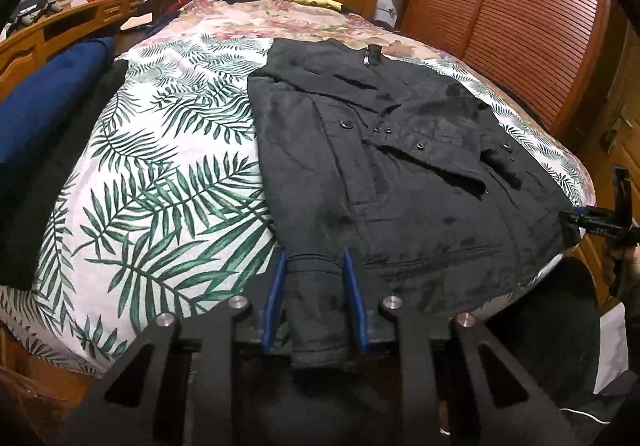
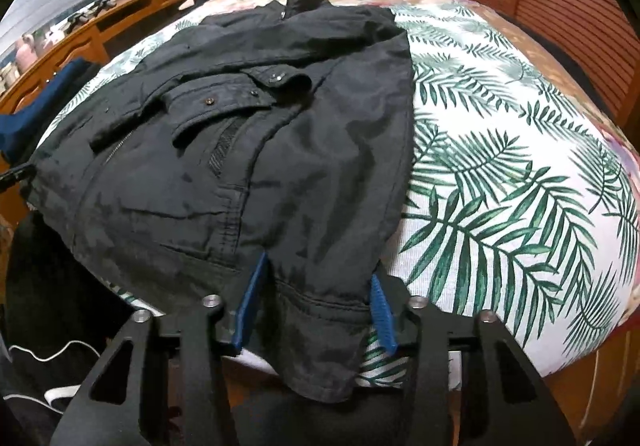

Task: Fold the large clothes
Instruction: 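Close both tools on the jacket hem, then lift the hem with both tools and fold it toward the collar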

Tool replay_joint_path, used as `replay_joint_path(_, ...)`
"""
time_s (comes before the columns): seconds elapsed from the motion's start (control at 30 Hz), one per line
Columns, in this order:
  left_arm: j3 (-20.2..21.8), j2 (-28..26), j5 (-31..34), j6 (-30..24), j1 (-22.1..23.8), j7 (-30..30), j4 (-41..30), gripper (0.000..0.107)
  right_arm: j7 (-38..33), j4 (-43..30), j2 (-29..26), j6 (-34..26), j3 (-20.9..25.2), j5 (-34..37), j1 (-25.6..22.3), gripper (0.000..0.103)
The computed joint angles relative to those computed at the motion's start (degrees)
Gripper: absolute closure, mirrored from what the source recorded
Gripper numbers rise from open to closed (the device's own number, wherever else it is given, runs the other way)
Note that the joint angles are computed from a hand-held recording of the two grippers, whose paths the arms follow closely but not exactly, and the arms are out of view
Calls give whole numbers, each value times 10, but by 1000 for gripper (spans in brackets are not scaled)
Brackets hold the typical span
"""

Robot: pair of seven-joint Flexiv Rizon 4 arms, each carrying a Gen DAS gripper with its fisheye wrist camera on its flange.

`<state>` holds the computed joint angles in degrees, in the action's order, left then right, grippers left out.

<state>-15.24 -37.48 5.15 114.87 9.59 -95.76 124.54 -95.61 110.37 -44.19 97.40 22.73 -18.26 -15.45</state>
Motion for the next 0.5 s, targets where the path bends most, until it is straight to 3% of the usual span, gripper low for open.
replay_joint_path(0.13,14,1,-15,-16,-18,5,-8,81,-7,2,-14,17,56,-13,-50,67)
replay_joint_path(0.23,22,-4,-30,-29,-26,10,-12,81,0,-5,-20,8,55,-21,-51,68)
replay_joint_path(0.27,18,-5,-29,-26,-22,10,-11,82,2,-7,-22,6,48,-20,-45,78)
replay_joint_path(0.37,22,8,-37,-20,-30,6,-6,99,-7,-15,-29,-9,78,-30,-70,87)
replay_joint_path(0.5,55,35,-57,-2,-71,9,-6,103,-18,-3,-11,26,90,-33,-74,93)
